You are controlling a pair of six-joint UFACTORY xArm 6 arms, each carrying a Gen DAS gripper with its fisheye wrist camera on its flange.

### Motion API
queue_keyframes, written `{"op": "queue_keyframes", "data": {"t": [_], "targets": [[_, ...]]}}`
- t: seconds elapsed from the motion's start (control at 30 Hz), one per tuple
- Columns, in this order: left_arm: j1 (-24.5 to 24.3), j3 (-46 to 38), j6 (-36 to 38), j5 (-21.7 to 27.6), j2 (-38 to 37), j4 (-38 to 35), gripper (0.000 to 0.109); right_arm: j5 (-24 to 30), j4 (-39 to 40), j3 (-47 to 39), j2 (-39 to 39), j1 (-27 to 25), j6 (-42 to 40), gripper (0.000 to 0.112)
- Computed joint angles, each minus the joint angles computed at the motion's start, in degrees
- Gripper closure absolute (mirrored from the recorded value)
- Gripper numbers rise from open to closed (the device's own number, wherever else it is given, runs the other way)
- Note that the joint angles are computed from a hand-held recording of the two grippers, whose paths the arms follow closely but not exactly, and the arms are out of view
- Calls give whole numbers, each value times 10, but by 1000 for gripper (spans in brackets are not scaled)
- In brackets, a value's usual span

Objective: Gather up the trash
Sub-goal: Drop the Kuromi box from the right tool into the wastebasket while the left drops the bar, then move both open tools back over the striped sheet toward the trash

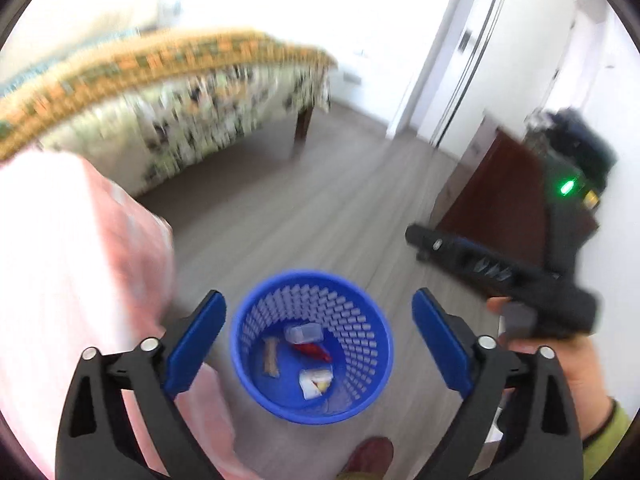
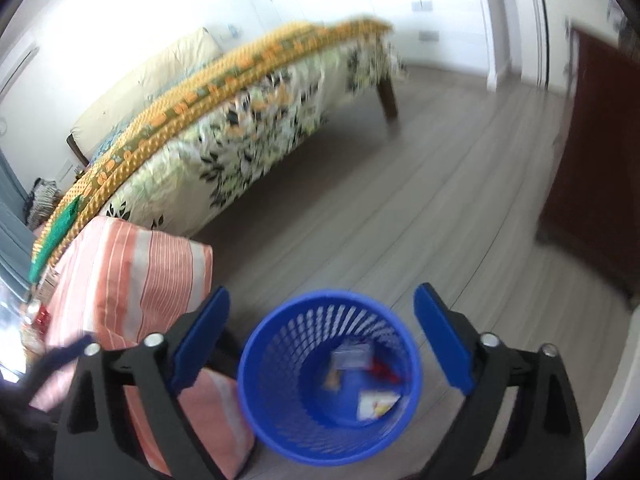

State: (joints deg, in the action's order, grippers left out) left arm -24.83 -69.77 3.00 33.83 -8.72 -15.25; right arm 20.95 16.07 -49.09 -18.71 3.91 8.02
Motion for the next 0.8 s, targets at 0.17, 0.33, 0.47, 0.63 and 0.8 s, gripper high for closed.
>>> {"op": "queue_keyframes", "data": {"t": [0.17, 0.33, 0.47, 0.63, 0.8], "targets": [[51, 109, 18, 31, -156, 44, 11, -85, -269, 52, -70, 48, 198, 17], [167, 214, 27, 111, -291, 119, 11, -74, -420, 52, -90, 158, 326, 17], [304, 255, 65, 155, -345, 125, 11, -35, -412, -8, -32, 285, 311, 17], [454, 252, 139, 161, -336, 78, 11, 43, -295, -167, 100, 387, 212, 17], [545, 225, 165, 178, -299, 62, 11, 143, -240, -332, 229, 429, 135, 17]]}}
